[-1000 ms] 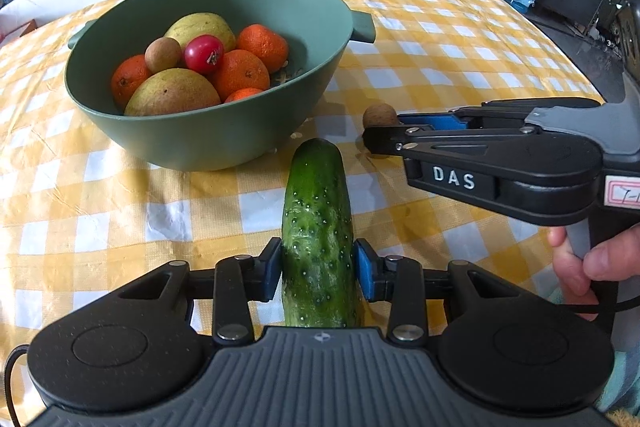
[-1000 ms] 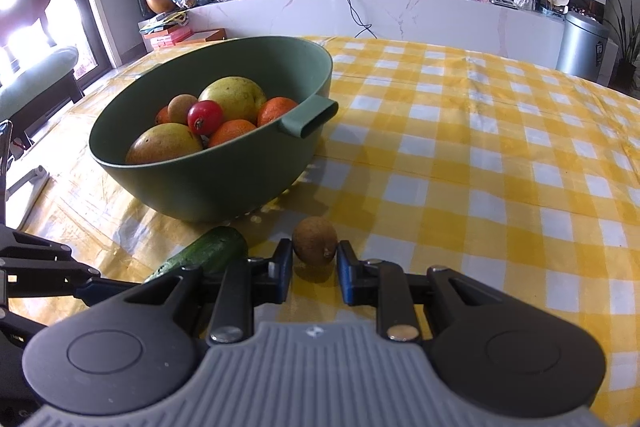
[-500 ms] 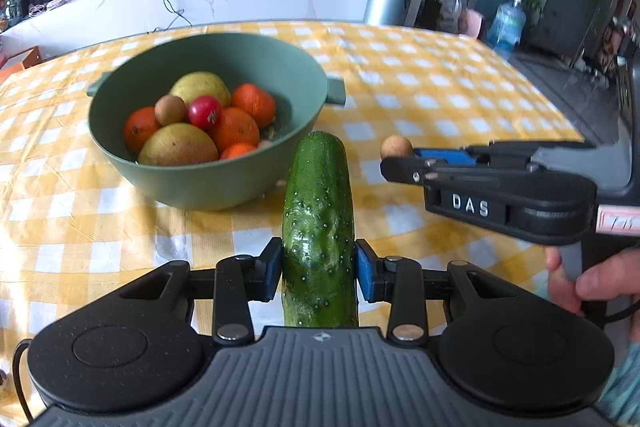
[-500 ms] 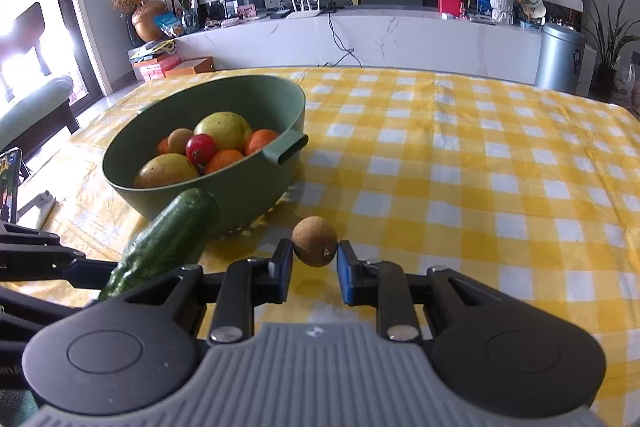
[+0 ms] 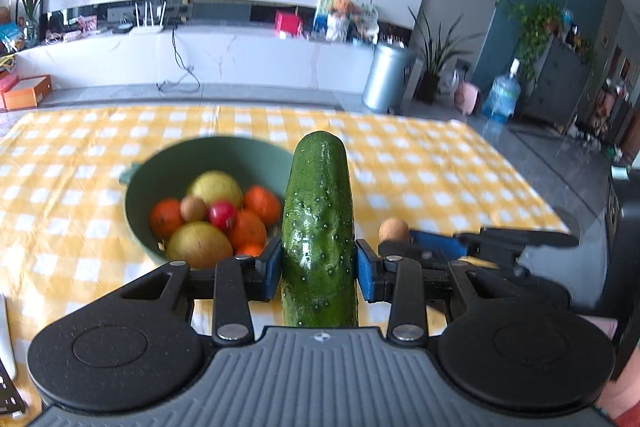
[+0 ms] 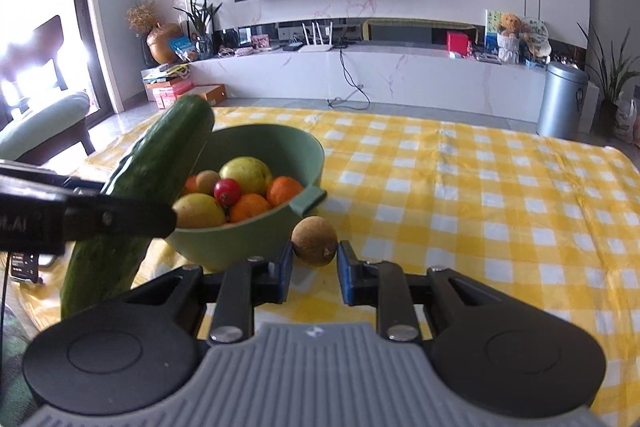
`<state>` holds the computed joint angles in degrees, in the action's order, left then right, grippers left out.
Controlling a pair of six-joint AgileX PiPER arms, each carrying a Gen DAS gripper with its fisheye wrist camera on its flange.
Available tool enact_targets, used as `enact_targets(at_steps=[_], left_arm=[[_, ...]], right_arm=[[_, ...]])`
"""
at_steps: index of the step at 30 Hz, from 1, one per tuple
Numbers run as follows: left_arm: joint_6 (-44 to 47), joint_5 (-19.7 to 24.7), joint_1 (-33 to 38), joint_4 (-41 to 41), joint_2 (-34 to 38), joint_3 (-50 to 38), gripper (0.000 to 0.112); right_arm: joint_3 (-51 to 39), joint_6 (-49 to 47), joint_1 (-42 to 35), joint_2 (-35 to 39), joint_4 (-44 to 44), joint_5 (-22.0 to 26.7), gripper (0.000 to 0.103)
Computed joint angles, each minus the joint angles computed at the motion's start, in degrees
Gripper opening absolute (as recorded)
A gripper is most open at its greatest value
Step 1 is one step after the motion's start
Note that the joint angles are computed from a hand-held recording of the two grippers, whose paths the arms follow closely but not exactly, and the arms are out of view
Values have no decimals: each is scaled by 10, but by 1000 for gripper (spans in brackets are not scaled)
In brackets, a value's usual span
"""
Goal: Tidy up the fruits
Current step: 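Carry the cucumber and the longan over the colander with both tools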
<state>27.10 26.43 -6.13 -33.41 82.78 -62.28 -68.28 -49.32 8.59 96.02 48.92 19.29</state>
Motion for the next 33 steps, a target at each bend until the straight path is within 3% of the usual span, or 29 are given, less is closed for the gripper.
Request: enact_targets(at_steps=[9, 20, 28, 33], left_arm=[[-27, -23, 13, 3, 38, -65, 42], [-2, -42, 54, -34, 111, -121, 42], [-4, 7, 101, -85, 169, -155, 42], [41, 38, 120, -155, 202, -169, 42]], right_arm=[[-97, 33, 9, 29, -41, 42, 20], [-260, 108, 43, 121, -143, 109, 20], [-389, 181, 56, 207, -217, 199, 20], [-465, 227, 64, 258, -264, 254, 20]])
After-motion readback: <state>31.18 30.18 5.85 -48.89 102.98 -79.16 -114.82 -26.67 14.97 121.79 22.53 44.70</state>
